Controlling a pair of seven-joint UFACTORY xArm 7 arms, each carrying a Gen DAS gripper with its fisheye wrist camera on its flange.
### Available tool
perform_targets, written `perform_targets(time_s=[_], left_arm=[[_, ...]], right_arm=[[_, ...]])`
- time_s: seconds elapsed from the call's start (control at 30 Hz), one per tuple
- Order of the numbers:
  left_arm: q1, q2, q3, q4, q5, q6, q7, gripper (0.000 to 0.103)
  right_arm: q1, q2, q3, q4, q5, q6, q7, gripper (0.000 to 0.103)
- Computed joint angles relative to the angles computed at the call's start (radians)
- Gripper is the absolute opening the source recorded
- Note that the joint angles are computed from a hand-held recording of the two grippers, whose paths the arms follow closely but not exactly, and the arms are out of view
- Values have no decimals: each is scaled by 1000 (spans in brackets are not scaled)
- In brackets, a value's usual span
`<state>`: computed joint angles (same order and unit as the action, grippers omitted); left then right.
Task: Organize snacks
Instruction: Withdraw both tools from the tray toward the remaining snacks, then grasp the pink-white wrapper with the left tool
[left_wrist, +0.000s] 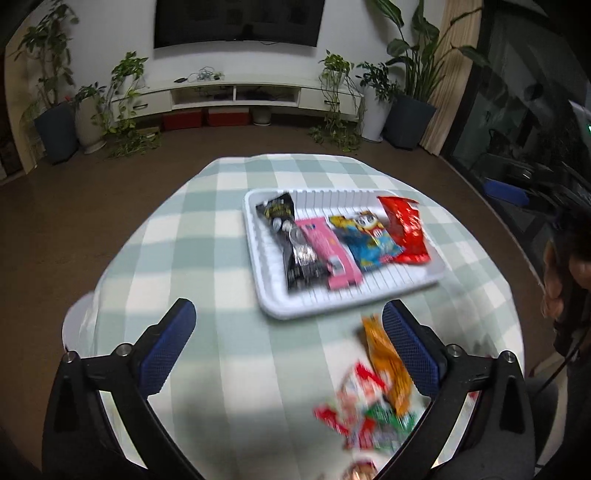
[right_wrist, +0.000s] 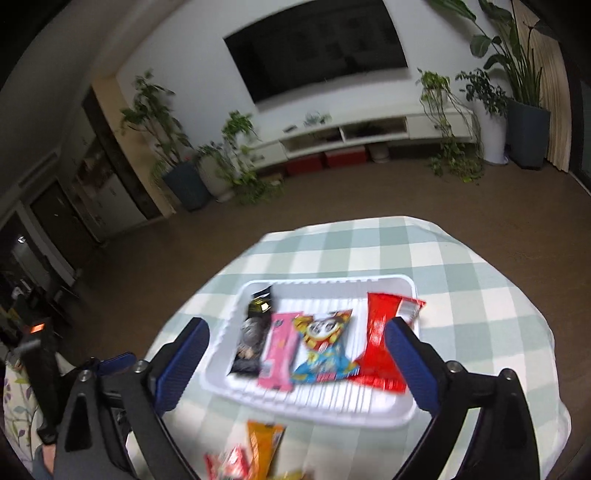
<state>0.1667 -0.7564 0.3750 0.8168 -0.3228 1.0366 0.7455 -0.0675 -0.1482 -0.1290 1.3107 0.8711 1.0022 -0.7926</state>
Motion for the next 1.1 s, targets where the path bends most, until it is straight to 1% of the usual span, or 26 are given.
perform_targets(time_s=[0.1,0.23,0.3,0.43,0.5,0.57,0.7,0.83,1.0,1.1], left_arm=[[50,-110,18,-49,26,69,-8,102],[129,-258,38,-122,100,178,-20,103],[166,-330,52,-158,138,245,-26,103],[229,-422,65,-215,199,370,-65,102],[254,-459,68,-236,218,423,-89,102],[272,-509,64,-261,233,457,-104,102],[286,-596,41,-317,266,488,-125,102],[279,-632,22,-357,290,480,-155,102],[266,-641,7,-396,344,460,-156,102],[261,-632,10,-404,365,451,-147,102]], right_arm=[[-11,-123,-33,-130,13,30,-25,100],[-11,-283,-88,-303,-20,78,-14,102],[-9,-353,-111,-378,-50,103,-5,103],[-16,-484,-138,-519,-133,147,48,103],[-20,-531,-144,-571,-172,164,80,103],[-20,-564,-146,-607,-205,170,102,103],[-6,-614,-156,-653,-241,174,118,103],[14,-650,-163,-678,-250,169,126,103],[32,-664,-166,-691,-265,161,133,103],[38,-674,-163,-699,-277,154,135,103]])
